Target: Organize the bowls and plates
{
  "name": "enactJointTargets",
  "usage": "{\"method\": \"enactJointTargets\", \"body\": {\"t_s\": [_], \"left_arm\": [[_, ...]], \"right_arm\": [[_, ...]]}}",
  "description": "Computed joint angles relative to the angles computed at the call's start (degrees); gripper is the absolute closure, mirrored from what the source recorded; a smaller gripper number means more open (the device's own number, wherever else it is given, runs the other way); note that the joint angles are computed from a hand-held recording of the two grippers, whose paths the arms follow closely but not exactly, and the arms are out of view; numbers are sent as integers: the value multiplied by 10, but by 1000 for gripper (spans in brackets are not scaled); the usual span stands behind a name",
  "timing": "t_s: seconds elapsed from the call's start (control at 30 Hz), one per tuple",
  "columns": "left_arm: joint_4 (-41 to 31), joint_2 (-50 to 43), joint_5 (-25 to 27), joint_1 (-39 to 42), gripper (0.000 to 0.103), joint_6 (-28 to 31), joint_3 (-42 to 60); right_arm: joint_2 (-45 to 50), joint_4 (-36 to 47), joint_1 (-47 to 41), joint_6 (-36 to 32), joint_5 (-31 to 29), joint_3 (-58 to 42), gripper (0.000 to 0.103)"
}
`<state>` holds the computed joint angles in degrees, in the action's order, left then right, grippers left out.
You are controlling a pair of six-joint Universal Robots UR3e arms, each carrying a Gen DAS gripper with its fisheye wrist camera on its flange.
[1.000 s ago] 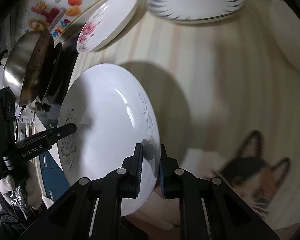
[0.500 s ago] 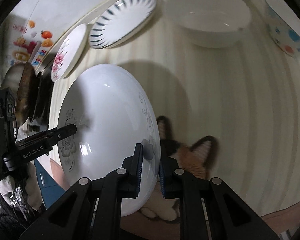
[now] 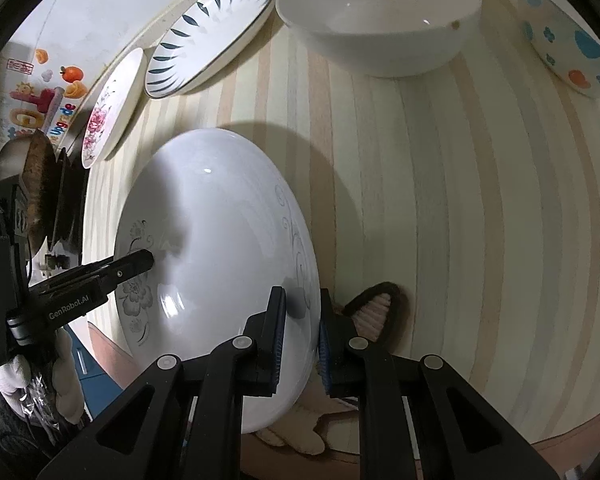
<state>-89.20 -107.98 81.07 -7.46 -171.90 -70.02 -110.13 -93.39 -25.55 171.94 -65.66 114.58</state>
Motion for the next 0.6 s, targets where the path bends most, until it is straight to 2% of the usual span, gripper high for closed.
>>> {"method": "enactJointTargets", "body": {"t_s": [0.13, 0.27, 0.37, 0.4, 0.43, 0.6], "left_arm": [[0, 8, 16, -13, 70, -11, 13], [0, 44, 31, 45, 70, -9, 47], [-7, 20, 28, 100, 65, -13, 111], [-14, 0, 25, 117, 65, -14, 141], [-17, -25, 25, 131, 65, -21, 168], [-47, -149, 19, 165, 65, -54, 297]], "right_arm": [[35, 15, 18, 13, -8, -28, 84], [22, 73, 7, 29, -30, -116, 82], [54, 83, 29, 68, -11, -223, 66], [88, 60, 54, 91, -1, -265, 58], [124, 40, 78, 107, 6, -302, 54], [400, -86, 210, 193, 4, -555, 54]]}}
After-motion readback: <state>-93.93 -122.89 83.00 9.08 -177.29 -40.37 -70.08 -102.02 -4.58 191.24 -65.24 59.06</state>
